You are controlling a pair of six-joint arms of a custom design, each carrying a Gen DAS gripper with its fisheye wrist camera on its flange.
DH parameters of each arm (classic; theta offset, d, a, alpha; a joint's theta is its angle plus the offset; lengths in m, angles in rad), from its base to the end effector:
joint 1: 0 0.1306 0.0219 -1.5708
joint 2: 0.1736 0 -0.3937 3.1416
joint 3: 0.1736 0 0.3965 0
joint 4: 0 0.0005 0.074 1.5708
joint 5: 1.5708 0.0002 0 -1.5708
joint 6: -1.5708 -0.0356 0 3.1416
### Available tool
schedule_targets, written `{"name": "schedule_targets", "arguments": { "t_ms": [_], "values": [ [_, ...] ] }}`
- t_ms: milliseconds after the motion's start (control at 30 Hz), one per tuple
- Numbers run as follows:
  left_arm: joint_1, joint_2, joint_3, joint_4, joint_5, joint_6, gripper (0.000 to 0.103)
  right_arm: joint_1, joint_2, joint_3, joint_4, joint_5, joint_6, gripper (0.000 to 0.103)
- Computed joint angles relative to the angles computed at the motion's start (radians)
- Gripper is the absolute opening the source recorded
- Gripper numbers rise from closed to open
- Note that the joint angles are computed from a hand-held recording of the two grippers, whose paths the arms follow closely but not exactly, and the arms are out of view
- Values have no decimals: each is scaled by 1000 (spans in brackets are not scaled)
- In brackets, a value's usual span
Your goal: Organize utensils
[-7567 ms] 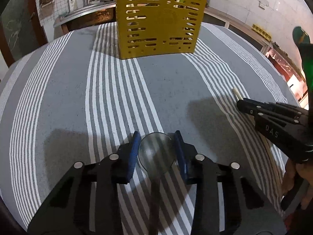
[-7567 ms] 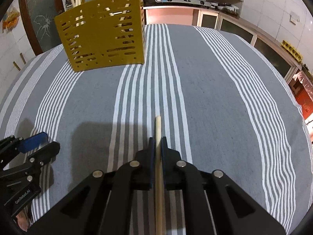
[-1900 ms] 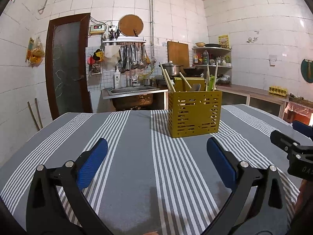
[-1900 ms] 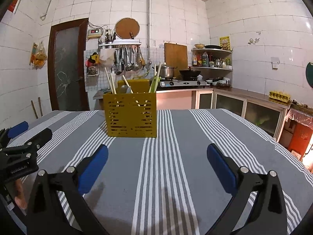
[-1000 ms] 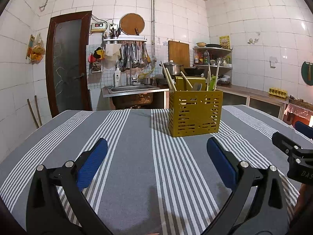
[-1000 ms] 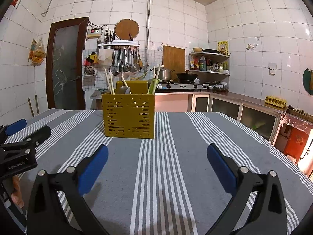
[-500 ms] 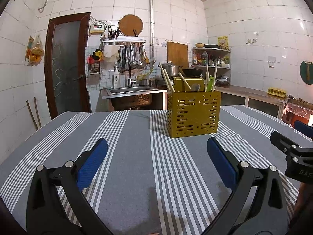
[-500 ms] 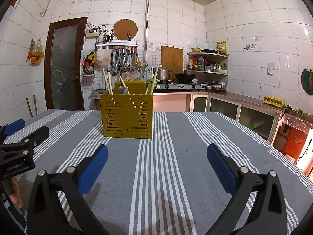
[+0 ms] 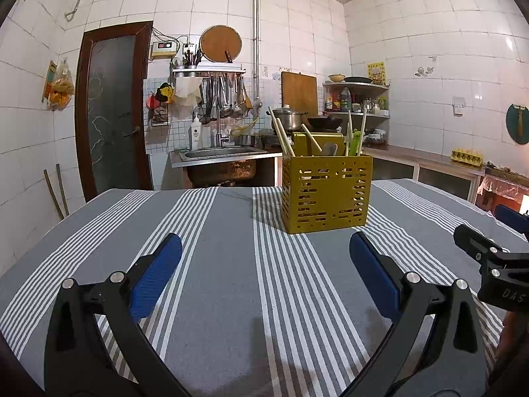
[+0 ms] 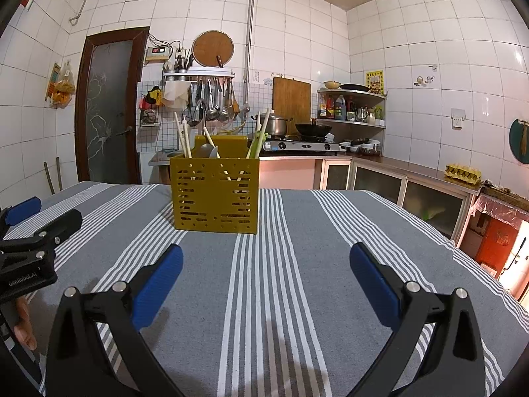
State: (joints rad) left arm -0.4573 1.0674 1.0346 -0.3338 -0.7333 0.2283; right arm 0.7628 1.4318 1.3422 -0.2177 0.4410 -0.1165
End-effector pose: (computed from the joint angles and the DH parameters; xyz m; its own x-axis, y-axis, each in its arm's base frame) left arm 0.3552 -0.1488 0.4539 -0.2606 -0.0591 -0.9636 -0.2993 0.9539 0.0224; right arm 0.3951 0.3560 0.4563 -0.2556 -0.0989 -0.9617 -0.3031 0.9528 -0.0174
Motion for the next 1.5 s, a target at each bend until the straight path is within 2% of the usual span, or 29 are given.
{"name": "schedule_targets", "arguments": {
  "t_ms": [1500],
  "values": [
    [-2,2,5,5,0,1,98,-3,-7,-9,8,0,14,99]
  ]
}}
